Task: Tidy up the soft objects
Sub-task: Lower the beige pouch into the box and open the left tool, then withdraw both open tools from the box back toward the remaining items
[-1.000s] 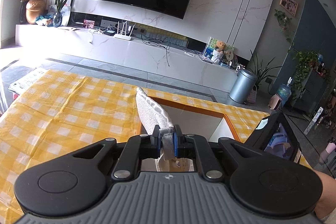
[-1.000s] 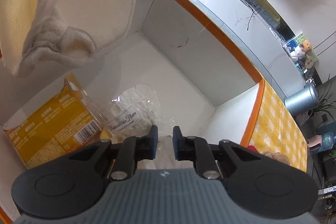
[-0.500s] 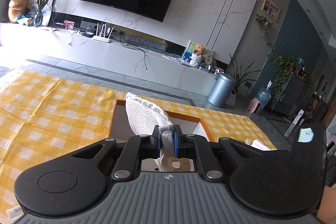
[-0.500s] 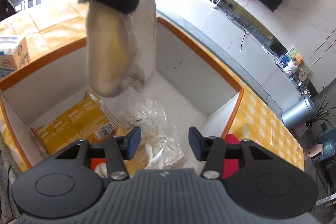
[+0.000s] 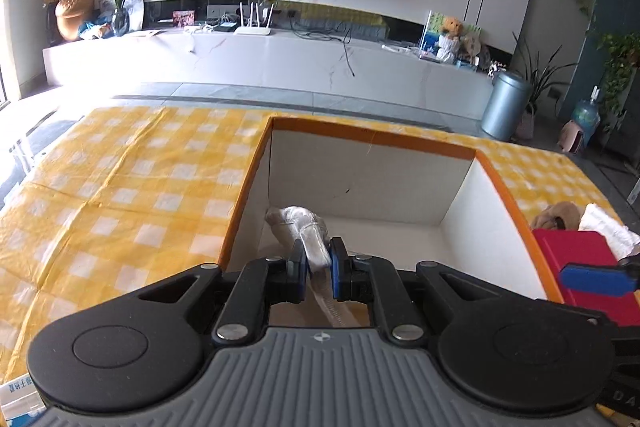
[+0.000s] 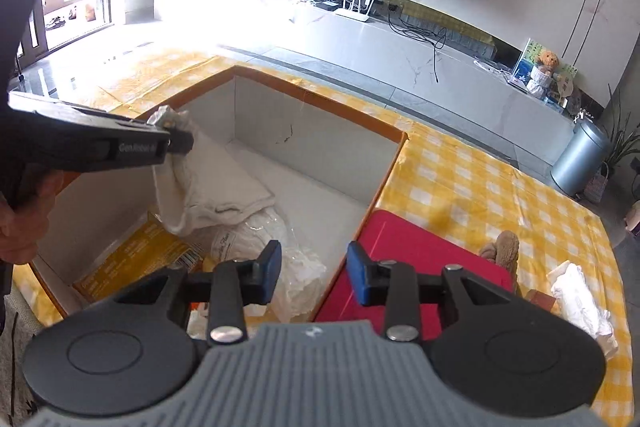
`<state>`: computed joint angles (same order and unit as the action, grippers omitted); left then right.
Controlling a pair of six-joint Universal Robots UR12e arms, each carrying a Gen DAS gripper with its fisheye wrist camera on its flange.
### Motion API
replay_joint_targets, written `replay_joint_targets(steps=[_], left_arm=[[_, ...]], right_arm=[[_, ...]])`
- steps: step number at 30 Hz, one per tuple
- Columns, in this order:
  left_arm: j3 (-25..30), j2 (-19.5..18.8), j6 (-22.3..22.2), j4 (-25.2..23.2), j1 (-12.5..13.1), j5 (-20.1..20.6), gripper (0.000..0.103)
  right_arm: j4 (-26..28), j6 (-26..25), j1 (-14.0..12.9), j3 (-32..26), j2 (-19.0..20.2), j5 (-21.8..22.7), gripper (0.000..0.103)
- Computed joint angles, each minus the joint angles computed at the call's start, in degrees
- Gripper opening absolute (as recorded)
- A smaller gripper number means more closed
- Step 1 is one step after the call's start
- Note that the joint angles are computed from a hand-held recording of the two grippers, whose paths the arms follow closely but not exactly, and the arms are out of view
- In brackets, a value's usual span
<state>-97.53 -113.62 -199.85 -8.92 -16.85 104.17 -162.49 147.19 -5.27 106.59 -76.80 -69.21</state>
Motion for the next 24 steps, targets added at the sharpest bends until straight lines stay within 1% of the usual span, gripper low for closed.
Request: replay_joint_targets(steps=[3,6,7,9,11,13,15,17,18,19,20,22,24], left_arm=[[0.1,0.2,-0.4,-1.4,-0.4,2.2,0.014],[0.4,0.5,0.0,-3.3,-1.2,6.0,0.022],[0.4,0.6,-0.3,-3.6,-1.3,6.5,0.022],[0.5,0.7,-0.8,-3.8,-1.2,6.0,0.022],[0.7,0.9,0.1,-4.5,-1.3,6.1,0.029],[0.8,1.2,1.2,-6.0,-1.5,6.2,0.045],[1.2,1.2,2.4,-6.7,-1.6,5.7,0.048],[1.5,1.0,3.6,-7.5,-1.7,5.3,0.048],[1.8,0.9,3.6,-8.5,-1.7,5.4,0.047],[2.3,0.8,2.9,-9.9,-1.9,5.9,0.036],[2.6,0.7,2.2,-10.5,-1.9,6.1,0.029],[3.2,0.4,1.9,-10.8,-1.7,4.8,0.008],[4.4,0.1,1.6,-13.1,-1.3,3.1,0.001]], right_arm=[[-0.2,-0.5,0.0,0.5,-0.3,0.1,0.036],[0.0,-0.9,-0.1,0.5,-0.2,0.3,0.037],[-0.2,-1.0,-0.3,0.5,0.0,0.9,0.038],[0.2,-0.4,-0.6,0.3,0.1,1.6,0.038],[1.0,0.5,-0.9,0.1,0.1,2.5,0.038],[1.2,0.8,-1.1,0.1,0.1,3.2,0.038],[1.0,0.5,-1.2,0.2,0.1,3.3,0.038],[0.7,0.3,-1.1,0.3,0.2,3.2,0.039],[0.6,0.3,-1.1,0.3,0.2,3.3,0.041],[0.5,0.3,-1.1,0.4,0.2,3.4,0.041],[0.3,0.1,-1.1,0.5,0.2,3.6,0.041],[0.2,0.2,-1.3,0.6,0.2,4.1,0.041],[0.7,0.4,-1.5,0.6,0.1,4.7,0.041]])
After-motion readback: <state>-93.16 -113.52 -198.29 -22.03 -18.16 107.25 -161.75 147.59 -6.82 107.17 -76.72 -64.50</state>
